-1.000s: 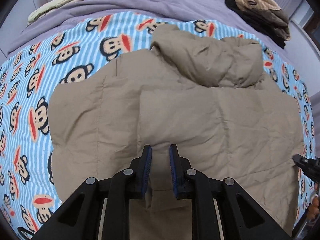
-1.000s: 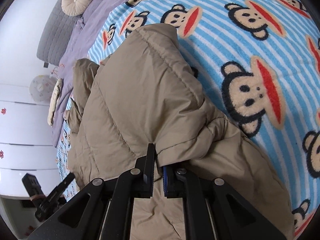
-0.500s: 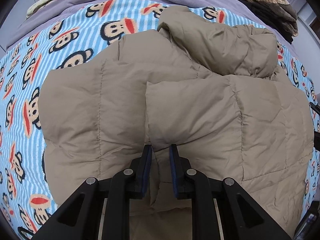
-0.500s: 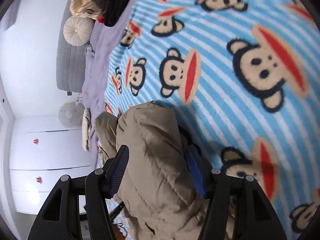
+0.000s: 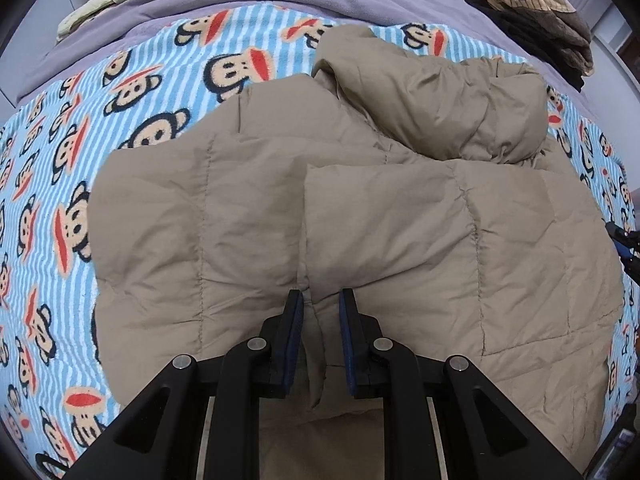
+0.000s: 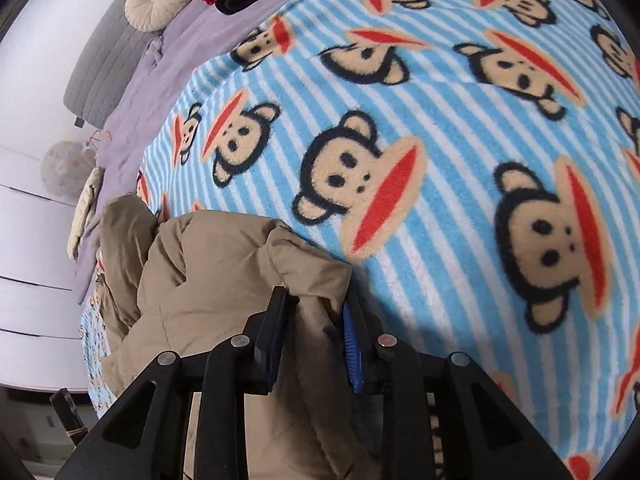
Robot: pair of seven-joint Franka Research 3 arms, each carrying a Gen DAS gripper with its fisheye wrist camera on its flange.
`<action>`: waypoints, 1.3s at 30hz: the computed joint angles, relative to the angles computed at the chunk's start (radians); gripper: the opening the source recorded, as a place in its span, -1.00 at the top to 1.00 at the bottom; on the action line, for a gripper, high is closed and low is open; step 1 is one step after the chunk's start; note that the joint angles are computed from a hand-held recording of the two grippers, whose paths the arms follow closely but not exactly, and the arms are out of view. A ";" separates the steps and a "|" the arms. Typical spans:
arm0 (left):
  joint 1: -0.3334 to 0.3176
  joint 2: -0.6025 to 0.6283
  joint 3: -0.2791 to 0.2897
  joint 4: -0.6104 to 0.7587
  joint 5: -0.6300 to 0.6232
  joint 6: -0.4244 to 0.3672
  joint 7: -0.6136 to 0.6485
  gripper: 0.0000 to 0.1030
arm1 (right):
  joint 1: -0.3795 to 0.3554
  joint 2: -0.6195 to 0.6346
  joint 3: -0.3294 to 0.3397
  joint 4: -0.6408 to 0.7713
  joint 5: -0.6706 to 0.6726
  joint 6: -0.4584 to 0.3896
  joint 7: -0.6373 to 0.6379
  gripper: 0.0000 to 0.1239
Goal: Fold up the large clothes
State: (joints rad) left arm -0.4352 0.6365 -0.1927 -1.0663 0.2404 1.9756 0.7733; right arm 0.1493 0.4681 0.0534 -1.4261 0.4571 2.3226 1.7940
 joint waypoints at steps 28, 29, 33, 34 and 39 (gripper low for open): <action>-0.021 -0.250 -0.037 -0.283 0.057 0.001 -0.117 0.63 | 0.055 -0.372 -0.019 -0.427 -0.089 -0.081 -0.097 0.57; -0.025 -0.261 -0.040 -0.287 0.065 -0.003 -0.126 0.63 | 0.054 -0.392 -0.018 -0.444 -0.080 -0.086 -0.099 0.57; -0.054 -0.295 -0.049 -0.290 0.109 -0.046 -0.170 0.63 | 0.062 -0.458 -0.012 -0.494 -0.057 -0.099 -0.112 0.21; -0.055 -0.311 -0.052 -0.309 0.112 -0.035 -0.184 0.41 | 0.064 -0.474 -0.012 -0.508 -0.048 -0.100 -0.119 0.18; -0.098 -0.352 -0.060 -0.322 0.199 -0.107 -0.306 -0.98 | 0.069 -0.527 -0.014 -0.540 -0.021 -0.131 -0.149 0.11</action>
State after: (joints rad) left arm -0.5337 0.2846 -0.2530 -1.3885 0.4393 1.8691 0.4672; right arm 0.2187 -0.0586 0.0399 -1.9662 0.4362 2.1915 1.6445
